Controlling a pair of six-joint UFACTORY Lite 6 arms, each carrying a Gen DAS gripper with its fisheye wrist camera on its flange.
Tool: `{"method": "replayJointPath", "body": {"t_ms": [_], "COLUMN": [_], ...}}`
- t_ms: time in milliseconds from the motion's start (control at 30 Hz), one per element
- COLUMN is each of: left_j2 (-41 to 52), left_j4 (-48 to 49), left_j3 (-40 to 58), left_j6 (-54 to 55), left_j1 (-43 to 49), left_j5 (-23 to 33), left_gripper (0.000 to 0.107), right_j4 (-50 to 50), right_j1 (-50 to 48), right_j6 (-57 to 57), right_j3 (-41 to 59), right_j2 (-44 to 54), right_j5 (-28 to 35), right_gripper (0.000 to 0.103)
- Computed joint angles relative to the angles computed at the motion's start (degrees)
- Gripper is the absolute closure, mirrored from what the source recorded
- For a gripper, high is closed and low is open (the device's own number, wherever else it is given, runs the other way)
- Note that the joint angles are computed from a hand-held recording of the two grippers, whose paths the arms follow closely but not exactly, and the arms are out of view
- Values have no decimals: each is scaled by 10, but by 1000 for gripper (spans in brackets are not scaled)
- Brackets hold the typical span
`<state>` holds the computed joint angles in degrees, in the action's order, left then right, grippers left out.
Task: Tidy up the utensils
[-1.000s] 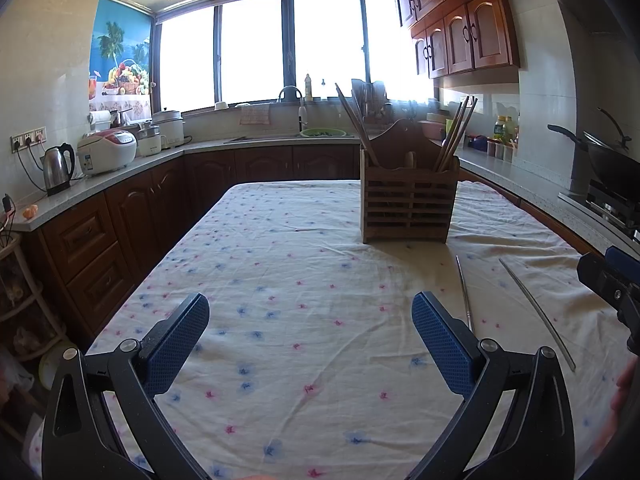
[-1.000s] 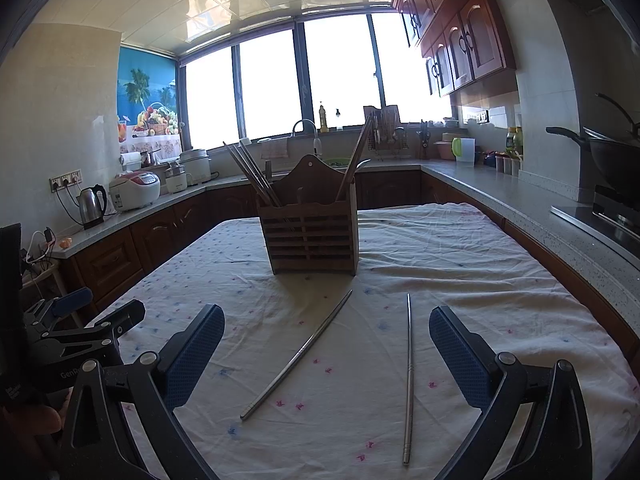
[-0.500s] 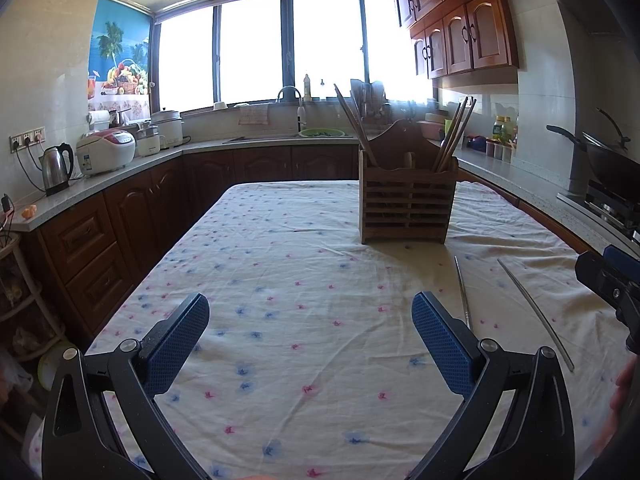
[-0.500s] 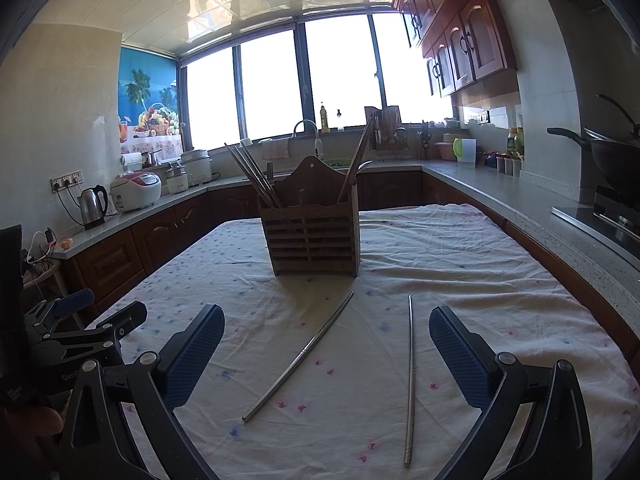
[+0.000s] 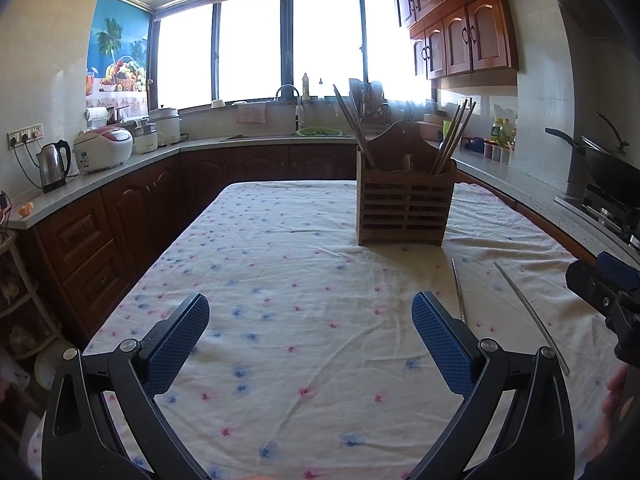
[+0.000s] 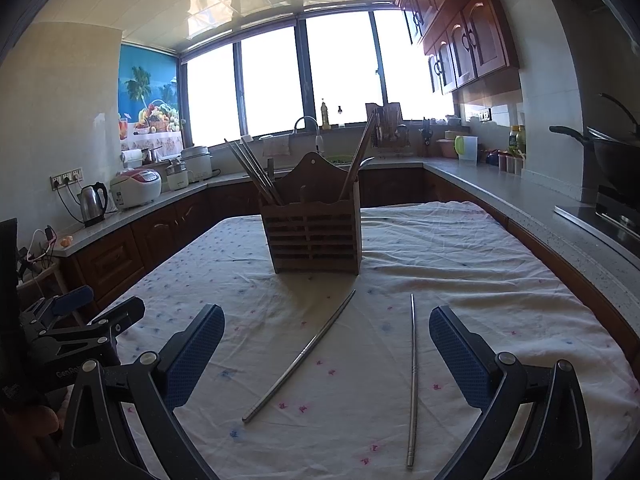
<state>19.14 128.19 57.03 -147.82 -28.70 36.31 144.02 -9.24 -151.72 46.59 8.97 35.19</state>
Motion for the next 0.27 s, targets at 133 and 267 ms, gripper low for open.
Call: {"method": "replayJointPath", "body": {"t_ms": [133,267], "left_j2": [2,5], "left_j4": [4,11], "left_j3": [3,8], "left_j6": [-1,-5], "left_j1": [4,8], "left_j5": [-7,-20], "left_gripper": [4,4], "right_j4": [-4,-13], "right_j1": [-3,-8], "right_j6": [3,13], "right_j3": [4,14], "right_j2": [7,14], "right_j5": [0,-3], "right_gripper": [0,0]}}
